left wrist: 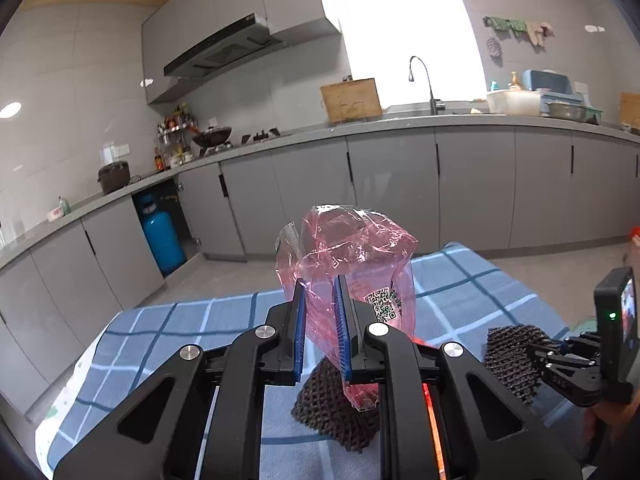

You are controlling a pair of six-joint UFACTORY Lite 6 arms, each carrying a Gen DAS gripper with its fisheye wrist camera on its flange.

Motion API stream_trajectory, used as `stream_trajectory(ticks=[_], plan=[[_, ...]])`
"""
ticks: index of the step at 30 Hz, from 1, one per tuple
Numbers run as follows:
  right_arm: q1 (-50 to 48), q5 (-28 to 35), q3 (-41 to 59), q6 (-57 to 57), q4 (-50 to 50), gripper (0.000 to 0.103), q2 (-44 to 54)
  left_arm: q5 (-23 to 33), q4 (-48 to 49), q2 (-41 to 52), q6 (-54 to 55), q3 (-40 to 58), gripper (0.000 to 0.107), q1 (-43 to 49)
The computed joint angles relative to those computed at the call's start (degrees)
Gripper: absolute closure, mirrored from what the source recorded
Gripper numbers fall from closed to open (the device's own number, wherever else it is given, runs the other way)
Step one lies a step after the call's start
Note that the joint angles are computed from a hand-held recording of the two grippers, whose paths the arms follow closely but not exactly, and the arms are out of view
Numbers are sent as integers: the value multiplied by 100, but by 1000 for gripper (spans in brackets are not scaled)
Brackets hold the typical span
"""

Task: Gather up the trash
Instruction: 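Grasp the pink wrapper with the left gripper while the right gripper grasps the black mesh scrubber, then carry the wrapper and scrubber over the teal basin and open both grippers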

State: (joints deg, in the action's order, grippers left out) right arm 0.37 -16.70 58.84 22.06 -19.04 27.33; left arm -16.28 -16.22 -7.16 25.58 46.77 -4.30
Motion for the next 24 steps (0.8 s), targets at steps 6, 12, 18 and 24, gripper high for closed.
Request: stream_trajectory(ticks=[6,12,18,24], plan=[[-376,-209,-788,-753,690,85,-918,-138,-1056,-15,1014,71,93,-759],[-1025,-361,-1400,-714,529,85,-1581,-375,-2041,195,1855,238,93,-1642],[-1771,-491,-1727,-405,13,85,-1920,-524,-2614,642,2306,483,93,-2348],[-2505,-731,-1813,-206,-388,85,-1821,-689,-2863,1063,2507,670,93,-2989]])
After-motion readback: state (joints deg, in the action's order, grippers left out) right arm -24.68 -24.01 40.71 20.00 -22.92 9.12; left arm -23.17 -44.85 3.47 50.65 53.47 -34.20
